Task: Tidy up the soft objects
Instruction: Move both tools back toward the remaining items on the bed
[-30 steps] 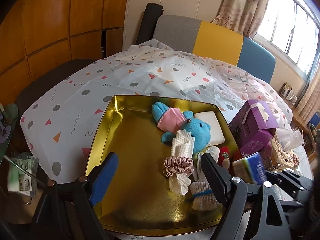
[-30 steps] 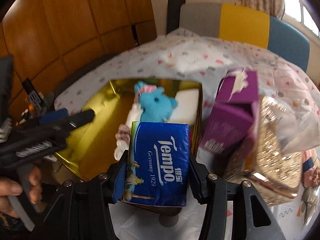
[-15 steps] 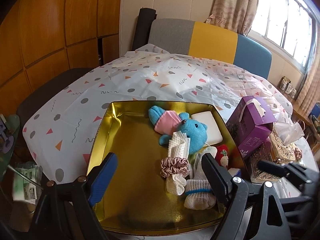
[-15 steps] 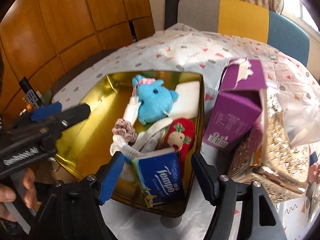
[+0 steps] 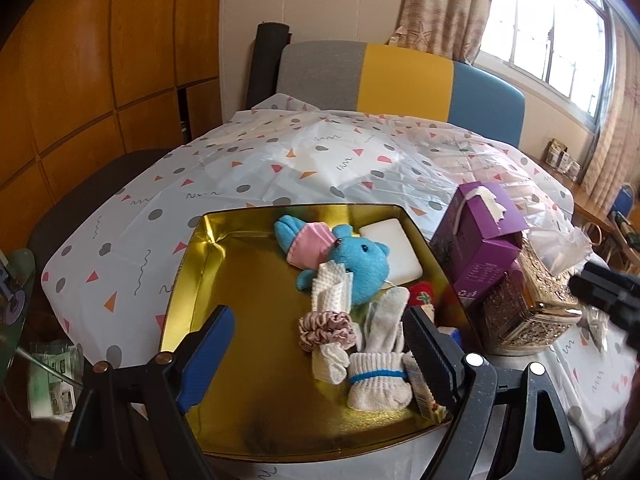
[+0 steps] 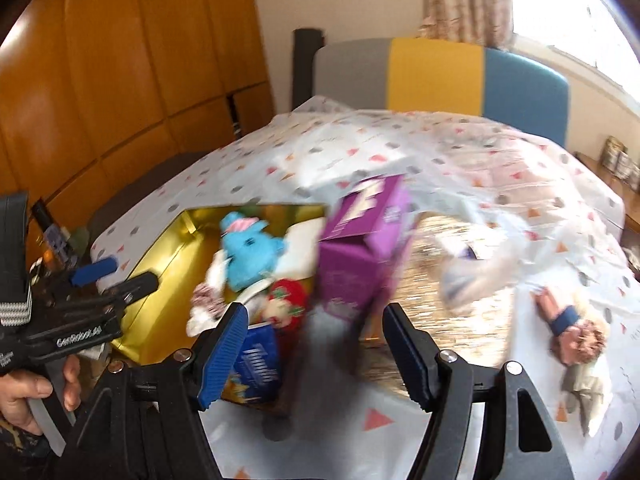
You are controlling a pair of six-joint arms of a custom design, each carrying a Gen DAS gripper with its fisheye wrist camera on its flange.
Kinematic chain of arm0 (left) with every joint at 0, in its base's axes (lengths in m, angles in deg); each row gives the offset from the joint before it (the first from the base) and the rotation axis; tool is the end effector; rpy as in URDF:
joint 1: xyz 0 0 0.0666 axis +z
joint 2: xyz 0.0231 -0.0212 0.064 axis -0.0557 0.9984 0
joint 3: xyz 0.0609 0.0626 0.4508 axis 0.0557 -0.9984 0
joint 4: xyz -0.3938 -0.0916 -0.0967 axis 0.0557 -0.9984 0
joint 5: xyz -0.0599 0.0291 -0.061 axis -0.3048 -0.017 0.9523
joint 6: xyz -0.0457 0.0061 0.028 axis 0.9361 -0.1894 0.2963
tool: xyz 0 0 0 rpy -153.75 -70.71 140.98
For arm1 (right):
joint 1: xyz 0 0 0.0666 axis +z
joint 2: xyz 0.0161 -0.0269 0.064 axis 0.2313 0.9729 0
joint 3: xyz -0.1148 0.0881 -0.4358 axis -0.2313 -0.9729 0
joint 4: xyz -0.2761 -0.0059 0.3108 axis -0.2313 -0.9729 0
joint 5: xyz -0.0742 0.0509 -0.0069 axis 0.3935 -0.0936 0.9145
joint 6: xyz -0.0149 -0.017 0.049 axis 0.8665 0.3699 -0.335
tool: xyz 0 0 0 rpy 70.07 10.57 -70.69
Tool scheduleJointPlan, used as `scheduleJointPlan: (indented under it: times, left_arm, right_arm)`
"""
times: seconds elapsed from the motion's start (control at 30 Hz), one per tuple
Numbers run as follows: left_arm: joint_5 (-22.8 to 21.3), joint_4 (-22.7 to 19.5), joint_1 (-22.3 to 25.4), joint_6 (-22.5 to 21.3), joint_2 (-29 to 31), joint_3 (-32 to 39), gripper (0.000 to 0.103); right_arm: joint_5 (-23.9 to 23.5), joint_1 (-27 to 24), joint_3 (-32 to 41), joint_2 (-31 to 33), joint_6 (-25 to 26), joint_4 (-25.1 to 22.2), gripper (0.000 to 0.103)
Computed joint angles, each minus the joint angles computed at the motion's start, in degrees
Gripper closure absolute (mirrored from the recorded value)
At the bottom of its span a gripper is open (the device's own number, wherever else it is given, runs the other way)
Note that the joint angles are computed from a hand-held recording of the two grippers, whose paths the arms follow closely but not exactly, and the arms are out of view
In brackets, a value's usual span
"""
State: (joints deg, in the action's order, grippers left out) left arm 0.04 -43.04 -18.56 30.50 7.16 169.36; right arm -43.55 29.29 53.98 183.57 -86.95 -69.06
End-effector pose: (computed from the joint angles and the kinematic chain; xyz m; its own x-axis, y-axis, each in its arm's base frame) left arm 0.6095 -0.1591 0.4659 -0.6547 -0.1190 -0.7464 -0.1117 0.9919 -0.0602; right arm 0.6437 0.1891 0.4913 -0.6474 -0.1910 -0.7379 -0.3913 0.9141 0.1066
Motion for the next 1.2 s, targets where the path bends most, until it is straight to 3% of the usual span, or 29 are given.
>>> scheduleJointPlan:
  times: [0.33,0.57,0.73,0.8,0.87,0.97,1.2]
  left_arm:
    - [0.5,-0.7,-1.6,-2.1,0.5,1.1,0.016]
    - [0.6,-1.2,-2.7,-3.6,0.9,2.2,0.016]
    - [1.2,-1.5,-3.5,-4.8,1.4,3.3,0.016]
    - [0.5,-1.3,-4.1,-5.7,1.4,3.7,0.016]
    - [1.3,-1.2,-4.7,-6.6,1.6,4.3,0.016]
    - [2.3,-0.6,-5.7,-8.6,1.8,5.3,0.016]
    - [6.3,-1.8,-7.5,-9.9,3.3,7.7,0.016]
  right_arm:
    - [8.6,-7.7,0.0,-1.5,-5.0,2.6,0.032]
    - [20.7,-14.2,0.9,1.0,-10.9,3.2,0.032]
    - [25.1,-18.9,-0.4,2.7,-20.1,2.2,0.032]
    - [23.5,-21.0,0.0,3.1,-26.7,-1.4,0.032]
    - [20.1,-22.8,-1.1,2.6,-32.7,-1.7,0.032]
    - [16.1,-24.4,-2.5,2.1,-37.8,-2.1,0.032]
    - [10.5,-25.8,-3.5,2.1,-42.9,-2.4,0.032]
